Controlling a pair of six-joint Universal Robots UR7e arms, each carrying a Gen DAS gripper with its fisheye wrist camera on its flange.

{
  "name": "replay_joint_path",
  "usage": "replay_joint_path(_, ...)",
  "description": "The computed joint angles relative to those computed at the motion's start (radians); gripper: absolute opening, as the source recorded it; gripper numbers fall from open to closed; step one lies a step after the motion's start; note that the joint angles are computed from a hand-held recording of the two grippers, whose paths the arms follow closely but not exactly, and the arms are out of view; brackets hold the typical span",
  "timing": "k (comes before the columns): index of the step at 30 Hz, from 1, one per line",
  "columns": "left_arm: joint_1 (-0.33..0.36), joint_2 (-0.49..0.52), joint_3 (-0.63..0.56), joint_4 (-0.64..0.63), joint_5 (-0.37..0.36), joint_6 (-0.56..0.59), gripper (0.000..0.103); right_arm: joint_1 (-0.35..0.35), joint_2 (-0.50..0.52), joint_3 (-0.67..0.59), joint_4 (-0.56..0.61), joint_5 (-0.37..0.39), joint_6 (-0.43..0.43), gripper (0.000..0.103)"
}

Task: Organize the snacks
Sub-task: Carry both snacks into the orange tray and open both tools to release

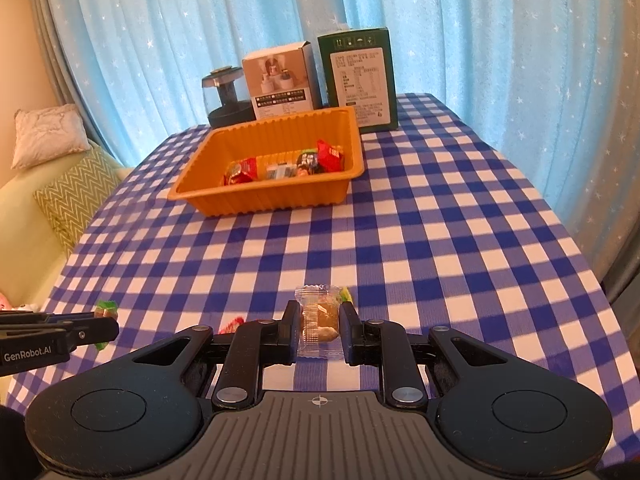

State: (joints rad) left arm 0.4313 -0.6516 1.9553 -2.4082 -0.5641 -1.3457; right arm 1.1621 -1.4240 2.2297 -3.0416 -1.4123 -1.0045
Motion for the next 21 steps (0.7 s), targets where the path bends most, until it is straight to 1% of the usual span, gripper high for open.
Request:
replay_joint_path(6, 0.038, -0.01, -0.032, -0.018, 0.048, 0.086, 0.018, 0.062, 0.059, -0.078, 0.021, -0.024, 0.034, 0.021)
replay_joint_path(9, 0.063, -0.014, -0.051, -0.05, 0.076, 0.148, 0.018, 0.097, 0.095, -0.129, 0.04, -0.033, 0.051, 0.021)
replay_joint_path(16, 0.125, -0.005, -0.112, -0.176, 0.126, 0.349, 0.018, 0.175, 0.193, -0.268, 0.078, -0.052, 0.104, 0.021)
replay_joint_path(21, 0.17, 0.012, -0.172, -0.271, 0.144, 0.5, 0.018, 0.22, 0.261, -0.37, 0.119, -0.069, 0.132, 0.021)
